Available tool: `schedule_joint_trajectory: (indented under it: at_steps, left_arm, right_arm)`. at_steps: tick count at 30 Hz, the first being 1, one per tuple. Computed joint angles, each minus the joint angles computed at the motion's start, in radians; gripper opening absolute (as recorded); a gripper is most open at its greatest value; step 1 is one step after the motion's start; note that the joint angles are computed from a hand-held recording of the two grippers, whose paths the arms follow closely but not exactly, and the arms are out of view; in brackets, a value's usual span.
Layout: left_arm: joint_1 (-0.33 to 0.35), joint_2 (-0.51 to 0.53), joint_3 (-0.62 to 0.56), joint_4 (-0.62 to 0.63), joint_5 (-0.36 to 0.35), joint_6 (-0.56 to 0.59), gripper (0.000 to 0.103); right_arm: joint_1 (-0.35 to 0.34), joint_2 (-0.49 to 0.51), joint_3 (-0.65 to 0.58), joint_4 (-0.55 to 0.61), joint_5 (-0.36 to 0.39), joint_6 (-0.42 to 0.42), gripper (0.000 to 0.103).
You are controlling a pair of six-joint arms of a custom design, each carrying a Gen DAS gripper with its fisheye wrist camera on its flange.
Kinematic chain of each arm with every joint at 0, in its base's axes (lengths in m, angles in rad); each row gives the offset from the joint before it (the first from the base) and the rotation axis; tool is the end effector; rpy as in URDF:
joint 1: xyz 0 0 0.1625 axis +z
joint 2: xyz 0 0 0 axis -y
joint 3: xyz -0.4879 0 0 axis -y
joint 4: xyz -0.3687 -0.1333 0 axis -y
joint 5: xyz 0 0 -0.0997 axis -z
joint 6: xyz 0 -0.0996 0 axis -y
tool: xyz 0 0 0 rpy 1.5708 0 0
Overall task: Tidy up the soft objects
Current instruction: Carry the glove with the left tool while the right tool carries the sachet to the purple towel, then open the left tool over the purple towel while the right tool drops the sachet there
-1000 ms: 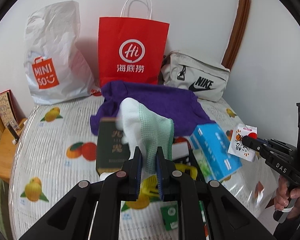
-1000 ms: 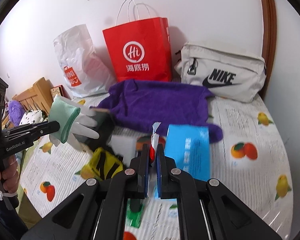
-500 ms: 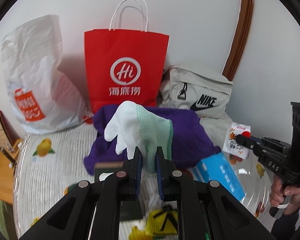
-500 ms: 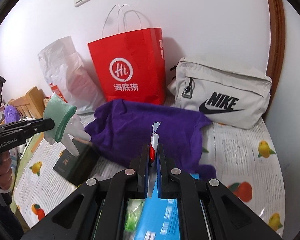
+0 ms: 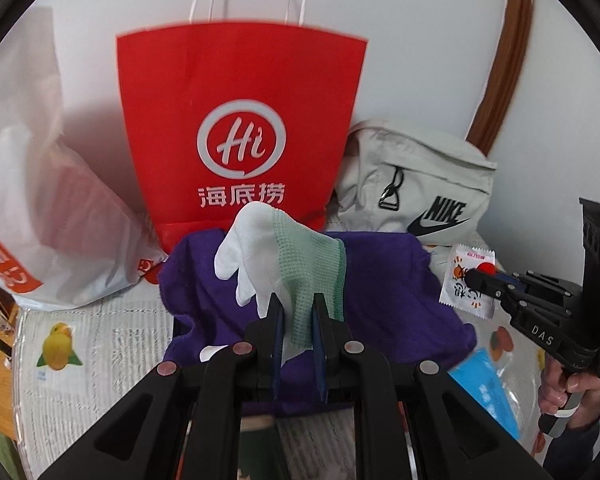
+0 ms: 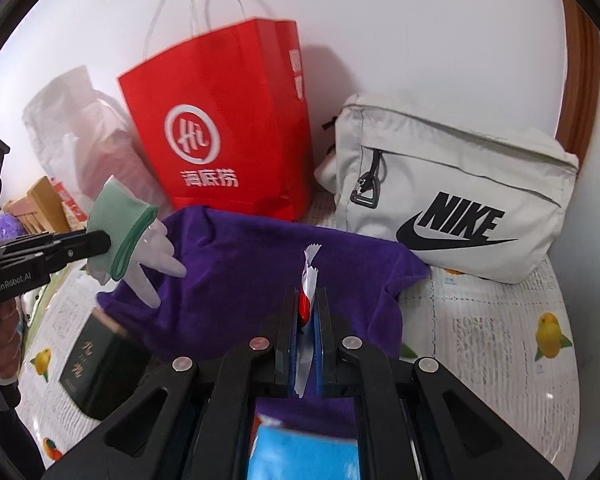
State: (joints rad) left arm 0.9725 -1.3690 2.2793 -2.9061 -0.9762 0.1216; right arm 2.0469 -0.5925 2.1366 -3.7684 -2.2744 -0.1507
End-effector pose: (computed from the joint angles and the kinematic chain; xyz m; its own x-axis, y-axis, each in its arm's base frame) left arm -0.0966 -0.4774 0.3153 -0.7463 0.3650 -0.5566 0.6081 0.7138 -0.3474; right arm 0.3087 -0.4483 0.0667 -0.7936 -0.1058 0.5991 -0.4886 0.6977 -0.5240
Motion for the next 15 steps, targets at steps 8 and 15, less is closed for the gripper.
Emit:
schedule_joint_trajectory:
  at_steps: [8,15]
  left_arm:
    - [0.084,0.109,-0.087,0.013,-0.005,0.022,0.013]
    - [0.127,0.181,-0.143,0.032,0.004,0.036,0.013]
  right_arm:
    - [-0.065,0.009,-0.079,0.122,0.070,0.019,0.007]
    - [-0.102,0.021,-0.139,0.236,0.075,0.019,0.008]
